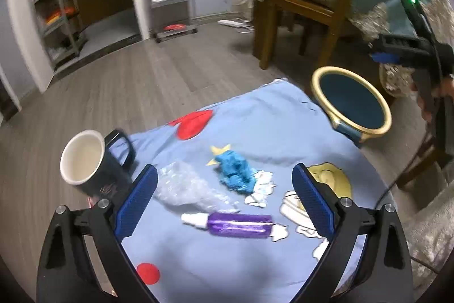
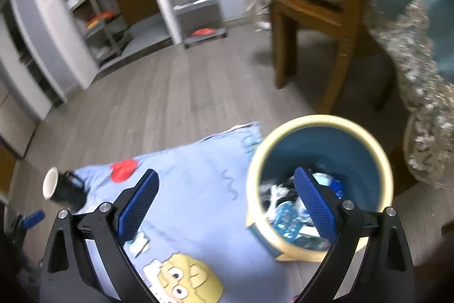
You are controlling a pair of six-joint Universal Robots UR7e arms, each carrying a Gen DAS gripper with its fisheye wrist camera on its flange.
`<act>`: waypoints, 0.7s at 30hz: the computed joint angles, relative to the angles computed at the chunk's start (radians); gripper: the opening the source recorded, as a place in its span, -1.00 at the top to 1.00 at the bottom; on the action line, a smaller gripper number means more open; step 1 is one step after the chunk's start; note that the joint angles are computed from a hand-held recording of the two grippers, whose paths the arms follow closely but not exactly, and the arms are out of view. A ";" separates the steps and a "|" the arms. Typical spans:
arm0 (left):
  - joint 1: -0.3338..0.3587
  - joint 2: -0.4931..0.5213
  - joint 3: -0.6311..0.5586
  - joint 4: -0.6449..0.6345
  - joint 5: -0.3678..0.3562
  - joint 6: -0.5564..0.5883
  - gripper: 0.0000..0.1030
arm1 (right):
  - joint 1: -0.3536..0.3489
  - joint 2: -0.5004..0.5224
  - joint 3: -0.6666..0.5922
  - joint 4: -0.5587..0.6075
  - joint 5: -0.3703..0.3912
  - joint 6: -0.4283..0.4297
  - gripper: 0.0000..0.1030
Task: Collect trash
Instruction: 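Move both tools back over the remaining trash on the cloth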
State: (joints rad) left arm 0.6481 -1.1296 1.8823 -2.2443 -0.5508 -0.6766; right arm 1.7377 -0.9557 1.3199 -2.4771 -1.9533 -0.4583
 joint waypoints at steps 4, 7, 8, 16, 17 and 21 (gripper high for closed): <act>0.030 -0.020 0.025 0.019 0.000 -0.013 -0.82 | 0.019 0.013 0.024 0.047 -0.007 -0.027 -0.85; 0.047 -0.021 0.029 0.061 -0.003 -0.006 -0.82 | 0.033 0.027 0.033 0.091 -0.009 -0.065 -0.85; 0.052 -0.024 0.031 0.068 -0.008 -0.005 -0.82 | 0.038 0.029 0.043 0.090 -0.010 -0.075 -0.85; 0.104 -0.044 0.044 0.109 -0.033 -0.085 -0.82 | 0.041 0.068 0.076 0.183 0.070 -0.004 -0.85; 0.110 -0.043 0.044 0.105 -0.034 -0.085 -0.82 | 0.042 0.078 0.075 0.193 0.072 0.012 -0.85; 0.129 -0.026 0.042 0.100 -0.031 -0.079 -0.82 | 0.047 0.102 0.092 0.183 0.074 0.000 -0.82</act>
State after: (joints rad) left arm 0.7768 -1.1558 1.9244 -2.1442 -0.5818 -0.7560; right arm 1.7851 -0.8542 1.4122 -2.2943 -1.8797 -0.4584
